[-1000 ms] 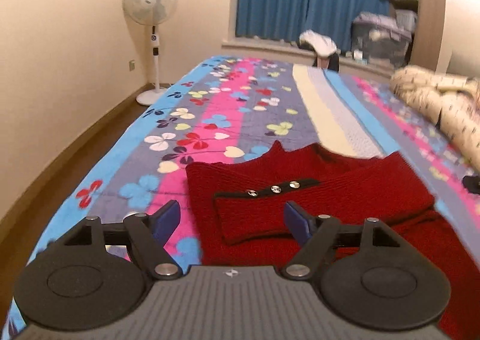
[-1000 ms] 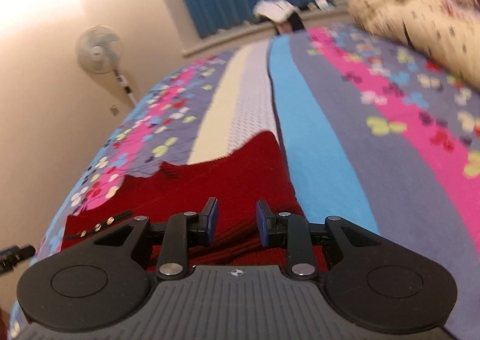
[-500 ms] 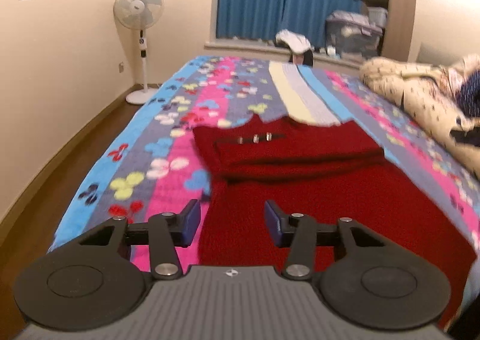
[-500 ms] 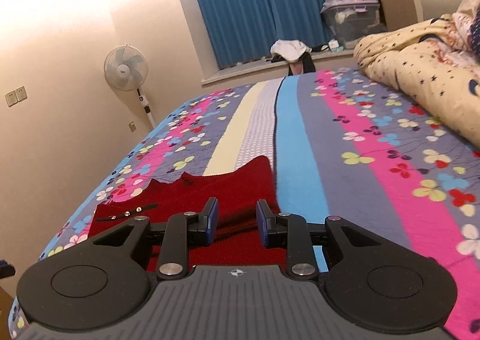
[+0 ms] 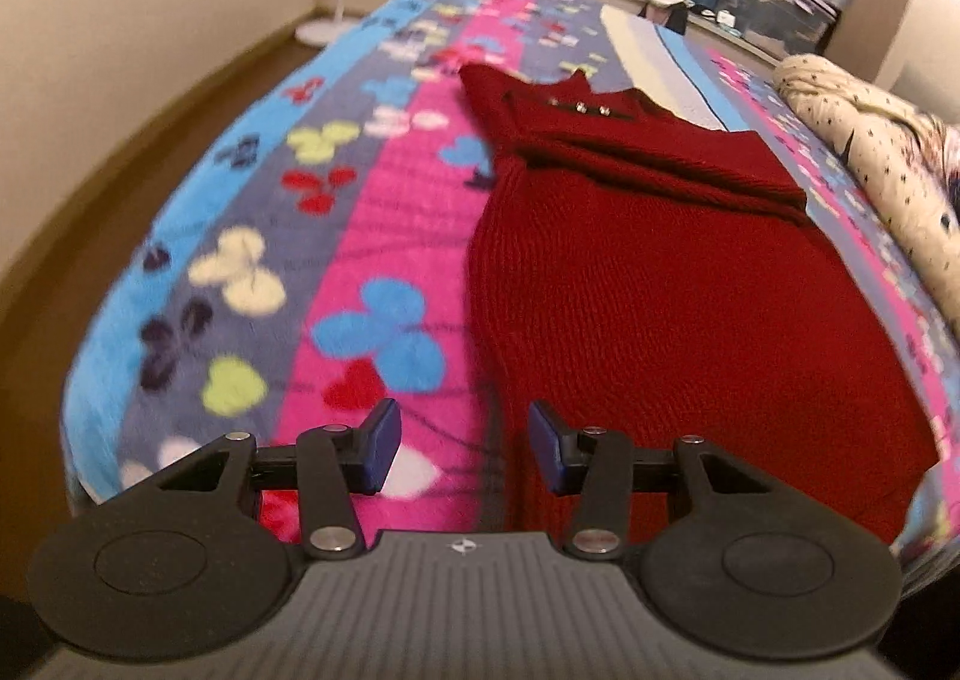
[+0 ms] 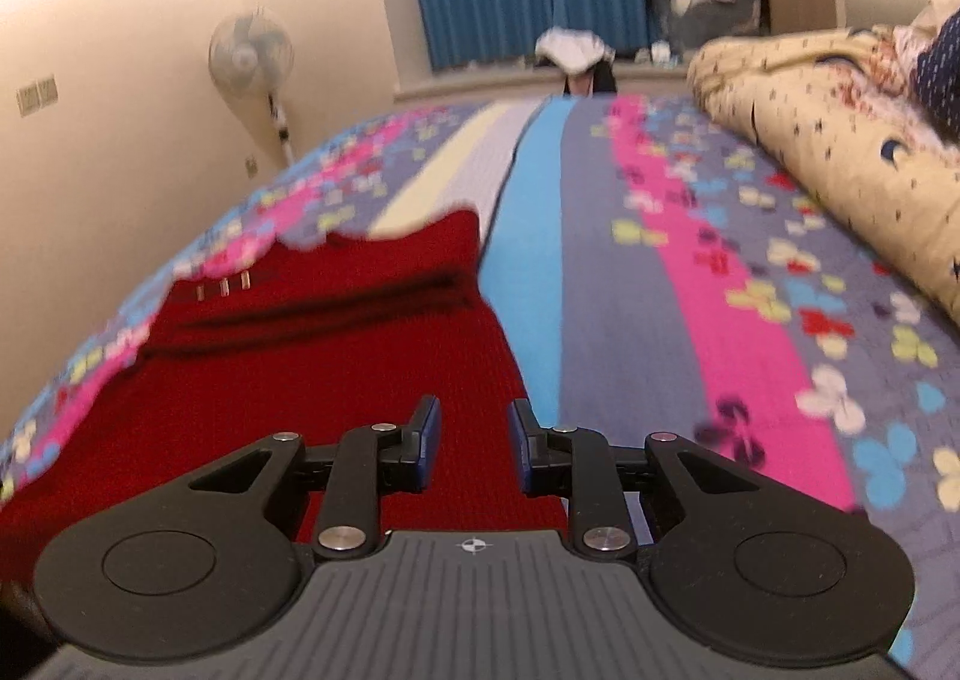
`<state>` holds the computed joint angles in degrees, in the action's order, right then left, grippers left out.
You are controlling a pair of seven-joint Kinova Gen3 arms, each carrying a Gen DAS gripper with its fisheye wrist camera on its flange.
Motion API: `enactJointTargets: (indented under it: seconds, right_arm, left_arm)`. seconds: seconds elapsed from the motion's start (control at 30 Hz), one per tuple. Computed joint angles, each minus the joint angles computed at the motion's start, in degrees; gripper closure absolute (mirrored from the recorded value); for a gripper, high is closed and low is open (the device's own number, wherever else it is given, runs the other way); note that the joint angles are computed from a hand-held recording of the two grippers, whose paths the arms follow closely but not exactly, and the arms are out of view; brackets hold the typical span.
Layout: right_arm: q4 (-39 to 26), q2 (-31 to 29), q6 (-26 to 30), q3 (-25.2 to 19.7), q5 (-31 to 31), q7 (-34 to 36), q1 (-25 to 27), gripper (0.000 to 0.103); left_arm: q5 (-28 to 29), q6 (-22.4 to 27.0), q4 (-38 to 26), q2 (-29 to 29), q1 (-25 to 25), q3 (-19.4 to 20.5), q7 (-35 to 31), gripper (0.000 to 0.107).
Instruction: Fold small clothes
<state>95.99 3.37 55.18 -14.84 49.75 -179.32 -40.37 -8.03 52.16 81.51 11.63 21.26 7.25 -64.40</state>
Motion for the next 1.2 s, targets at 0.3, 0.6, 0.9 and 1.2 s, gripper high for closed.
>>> enactJointTargets:
  seconds: [0.3,0.6,0.9,1.2]
  right_arm:
    - [2.5,-0.6,-4.9,1.9,-15.3,5.3,5.1,0.075]
    - [-0.5,3.4,-2.8,3.6,-29.9,17.1,8.4,0.065]
    - [-2.2,4.8,-1.8,4.7,-29.8,19.1,6.4,0.068]
    - [0.6,2.0,-5.9,4.2,-25.6,16.2,6.1,0.092]
  left_arm:
    - [10.6,7.0,-5.7,4.7,-3.3,0.2,1.5,0.055]
    - [9.8,7.6,-6.1,5.1,-2.2,-0.1,2.1,0.055]
    - [10.6,9.3,-7.4,6.6,-2.4,0.0,0.8,0.056]
    - [12.2,3.8,-4.3,3.9,-2.7,0.6,-4.4,0.095]
